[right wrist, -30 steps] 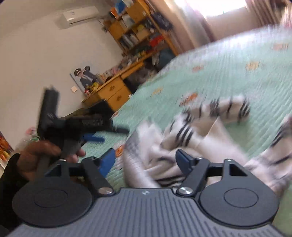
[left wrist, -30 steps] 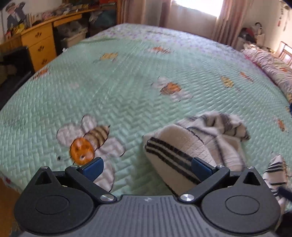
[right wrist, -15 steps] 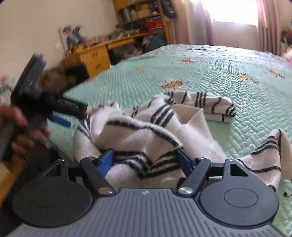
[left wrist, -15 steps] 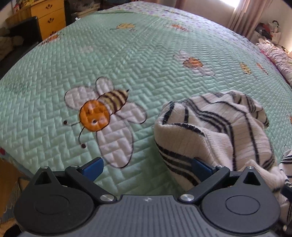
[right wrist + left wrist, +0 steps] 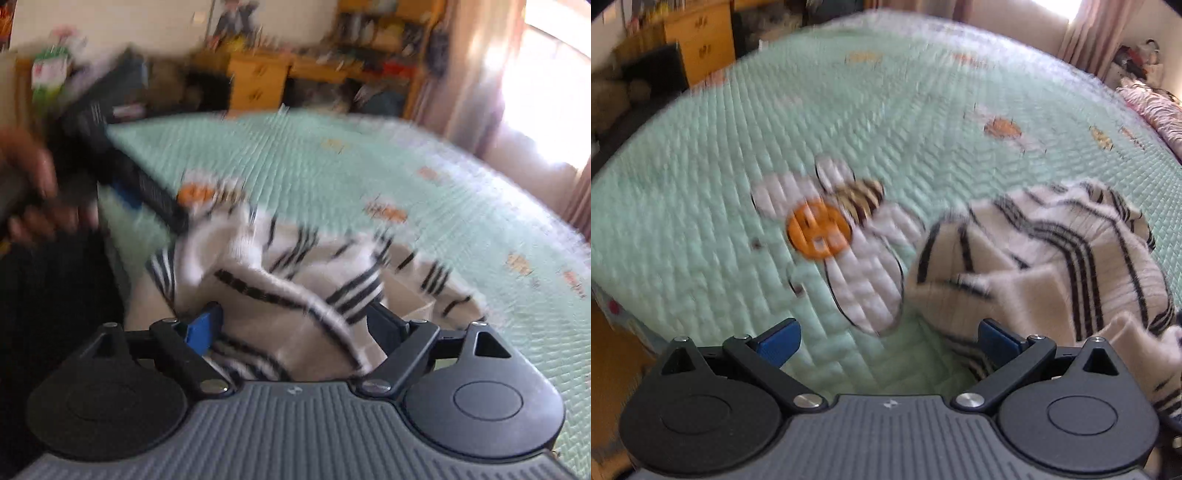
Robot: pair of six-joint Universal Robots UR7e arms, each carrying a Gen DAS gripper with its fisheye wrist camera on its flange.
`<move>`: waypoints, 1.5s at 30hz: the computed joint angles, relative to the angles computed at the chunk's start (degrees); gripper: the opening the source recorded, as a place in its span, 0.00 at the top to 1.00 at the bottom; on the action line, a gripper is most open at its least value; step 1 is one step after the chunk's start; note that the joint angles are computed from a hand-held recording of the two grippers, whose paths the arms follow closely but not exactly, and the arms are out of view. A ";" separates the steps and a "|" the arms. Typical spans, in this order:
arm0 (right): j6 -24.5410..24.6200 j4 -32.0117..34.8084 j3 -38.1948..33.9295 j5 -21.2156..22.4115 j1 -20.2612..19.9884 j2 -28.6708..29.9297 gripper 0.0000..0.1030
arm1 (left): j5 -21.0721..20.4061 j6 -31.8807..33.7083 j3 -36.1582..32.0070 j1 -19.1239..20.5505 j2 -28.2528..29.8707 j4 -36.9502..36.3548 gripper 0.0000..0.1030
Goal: Fold clothes
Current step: 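Grasp another sweater edge with the left gripper while the right gripper holds its edge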
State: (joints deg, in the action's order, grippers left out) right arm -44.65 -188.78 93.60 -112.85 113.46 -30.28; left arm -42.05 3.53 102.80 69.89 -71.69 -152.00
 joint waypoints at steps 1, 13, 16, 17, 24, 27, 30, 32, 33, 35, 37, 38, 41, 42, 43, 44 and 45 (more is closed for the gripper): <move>1.14 1.41 0.51 1.36 -0.41 -0.61 0.37 | 0.19 3.46 0.72 -0.24 -0.15 -3.15 0.01; -0.90 -16.83 10.08 1.69 1.40 -3.76 0.89 | -12.19 43.64 5.91 0.47 0.60 -24.21 0.02; -2.23 -24.92 9.95 -0.97 2.02 -3.22 0.90 | -14.77 51.96 6.70 0.63 1.42 -27.75 0.02; -2.54 -27.80 9.74 -1.94 2.11 -3.03 0.90 | -14.59 54.03 6.89 0.34 1.85 -28.95 0.02; 5.81 -24.57 11.86 -3.10 0.77 -7.47 0.84 | -28.35 56.19 2.55 1.15 1.26 -16.55 0.01; 12.55 -20.11 13.29 -0.06 -0.90 -8.74 0.79 | -32.46 56.88 -3.49 2.09 2.95 -5.04 0.01; 15.81 -19.99 14.08 0.60 -1.72 -8.44 0.71 | -33.59 57.32 -10.59 2.93 5.66 6.57 0.03; 17.30 -19.16 13.88 1.13 -2.20 -8.34 0.66 | -35.57 55.49 -16.28 3.71 7.62 16.33 0.03; 17.89 -18.70 13.96 1.55 -2.47 -8.49 0.63 | -36.94 54.26 -19.35 4.21 8.74 21.50 0.03; 19.00 -17.78 14.13 2.25 -3.00 -8.84 0.50 | -39.13 52.99 -24.05 5.10 10.99 28.52 0.04; 20.06 -17.18 14.38 2.66 -3.48 -9.17 0.48 | -39.95 52.64 -27.97 5.68 12.99 33.99 0.04; 20.62 -17.20 14.56 2.85 -3.72 -9.21 0.46 | -40.31 52.59 -30.18 5.92 14.16 36.77 0.04; 22.54 -17.32 14.84 3.11 -4.18 -9.30 0.37 | -41.68 51.96 -35.98 6.67 17.41 44.24 0.05; 23.25 -17.37 14.86 3.09 -4.26 -9.32 0.36 | -41.85 51.91 -37.42 6.86 18.30 46.19 0.05; 24.02 -17.34 14.85 3.37 -4.49 -9.32 0.33 | -42.06 51.81 -38.89 7.05 19.18 48.20 0.05; 24.80 -17.16 14.80 3.80 -4.75 -9.30 0.32 | -42.39 51.47 -40.31 7.27 19.99 50.25 0.05; 25.72 -16.69 14.72 4.45 -5.07 -9.35 0.32 | -42.92 50.81 -41.36 7.53 20.59 51.85 0.05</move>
State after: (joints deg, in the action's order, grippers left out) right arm -18.93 -205.47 108.32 -108.40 108.39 -39.63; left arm -84.97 54.34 61.43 77.43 -51.10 -100.15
